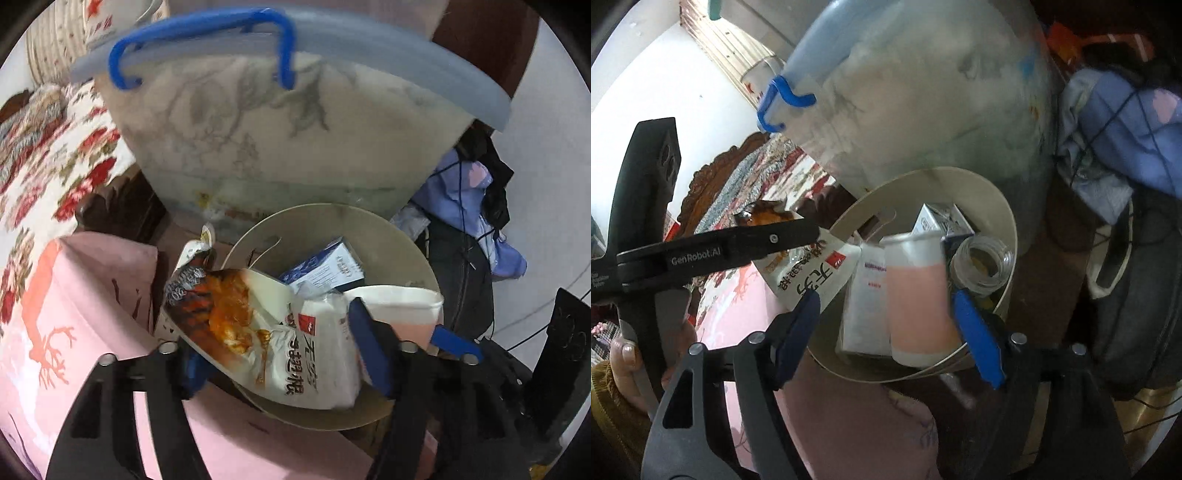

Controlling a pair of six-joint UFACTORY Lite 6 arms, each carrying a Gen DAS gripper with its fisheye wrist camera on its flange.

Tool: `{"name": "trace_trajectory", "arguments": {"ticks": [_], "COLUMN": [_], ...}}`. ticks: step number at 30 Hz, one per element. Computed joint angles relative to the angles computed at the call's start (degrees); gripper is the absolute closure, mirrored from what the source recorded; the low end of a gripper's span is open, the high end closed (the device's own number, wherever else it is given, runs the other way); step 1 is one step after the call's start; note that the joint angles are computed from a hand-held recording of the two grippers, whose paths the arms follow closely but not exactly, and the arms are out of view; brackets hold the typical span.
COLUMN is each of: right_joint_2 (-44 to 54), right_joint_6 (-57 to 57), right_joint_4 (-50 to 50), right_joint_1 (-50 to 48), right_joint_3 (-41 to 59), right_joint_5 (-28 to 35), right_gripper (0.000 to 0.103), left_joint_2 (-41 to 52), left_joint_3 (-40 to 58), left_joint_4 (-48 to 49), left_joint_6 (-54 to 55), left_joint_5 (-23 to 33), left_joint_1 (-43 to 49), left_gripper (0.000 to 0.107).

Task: Collect trash
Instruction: 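Carry cup and wrapper to the wastebasket and open both tools to drop them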

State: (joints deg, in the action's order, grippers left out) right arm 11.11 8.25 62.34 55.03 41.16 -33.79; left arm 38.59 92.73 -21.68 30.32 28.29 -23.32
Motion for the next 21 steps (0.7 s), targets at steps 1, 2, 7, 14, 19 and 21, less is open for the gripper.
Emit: {"name": "trace_trajectory", "arguments": {"ticks": [1,2,7,14,19,21], "right_joint_2": [-0.27,-0.50,-1.38,-0.72,-0.53,-0.60], "right_joint_6": [-0.26,0.06,-0.22,-1.83,-1.13,-0.97], "right_joint_4": [0.66,1.05,3.77,4.86,3.75,3.98], "right_joint_1": [0.44,0.76,2.68,2.56,2.41,2.55], "right_joint_3": [-0.41,-0.88,-1.85,-0.67,-0.33,-0.38], "right_joint_5": [-0.91,-1.53,-4.21,-3.78,-3.48,-3.62], "right_gripper": [0.027,0.027,0.027,0.029,0.029,0.029], "left_joint_2": [-1.06,-1.79,-7.48,-5.76,-2.40,-3.12], "left_joint_3": [-1.09,-1.52,-5.54,-3.68,-1.23,-1.64], "left_joint_4": [-1.35,-2.02,-7.92,7.24,9.02,13.88], "left_joint_6": [1.26,1.69,6.80,-7.61,-9.28,-14.23], "left_joint_5": [-0.22,-0.31,-1.80,-2.68,-2.38,-4.75], "left_joint_1": [-0.01,-0.16,0.35,-3.31,-4.96,-5.74], "left_gripper": [0.041,0.040,0.046,0.094,0.057,0.051]}}
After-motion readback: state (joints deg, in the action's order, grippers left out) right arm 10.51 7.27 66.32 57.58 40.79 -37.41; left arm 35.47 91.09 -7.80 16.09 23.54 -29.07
